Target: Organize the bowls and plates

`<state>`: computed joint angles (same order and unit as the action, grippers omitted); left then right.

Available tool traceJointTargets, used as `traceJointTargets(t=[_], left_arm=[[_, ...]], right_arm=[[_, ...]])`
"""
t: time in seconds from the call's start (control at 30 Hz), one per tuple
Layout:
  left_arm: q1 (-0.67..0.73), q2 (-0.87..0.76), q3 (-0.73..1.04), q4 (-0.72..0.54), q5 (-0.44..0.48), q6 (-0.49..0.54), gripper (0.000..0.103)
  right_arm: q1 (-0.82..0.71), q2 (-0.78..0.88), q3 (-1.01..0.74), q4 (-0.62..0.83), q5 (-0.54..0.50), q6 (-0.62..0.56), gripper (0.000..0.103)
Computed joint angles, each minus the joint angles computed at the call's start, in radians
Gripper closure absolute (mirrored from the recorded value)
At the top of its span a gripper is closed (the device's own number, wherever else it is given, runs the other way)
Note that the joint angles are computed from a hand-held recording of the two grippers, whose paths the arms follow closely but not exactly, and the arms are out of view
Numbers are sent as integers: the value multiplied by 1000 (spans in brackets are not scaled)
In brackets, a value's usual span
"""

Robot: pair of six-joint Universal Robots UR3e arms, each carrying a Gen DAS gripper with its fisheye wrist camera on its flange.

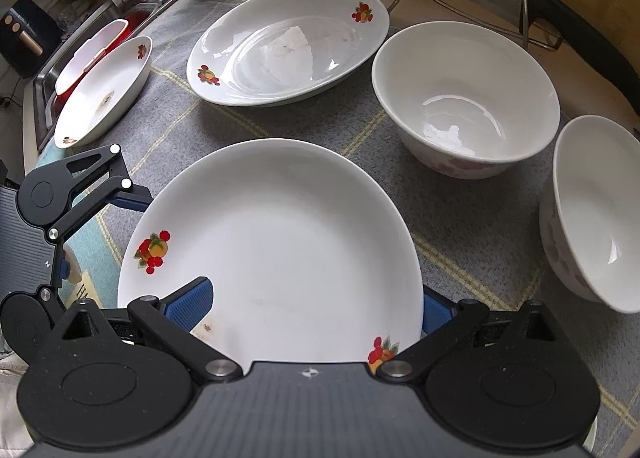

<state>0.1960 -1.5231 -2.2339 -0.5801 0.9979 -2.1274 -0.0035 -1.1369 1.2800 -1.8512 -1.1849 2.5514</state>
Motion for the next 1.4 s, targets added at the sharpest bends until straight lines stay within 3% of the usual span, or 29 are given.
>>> traceJointTargets(t=[0.83,1.4], left_arm=[[39,56,-6,-54,18,30,2],[75,34,1,-87,-28,100,2]], right_arm=[[8,0,-7,2,53,-13,0],[3,18,-4,8,70,-36,0]])
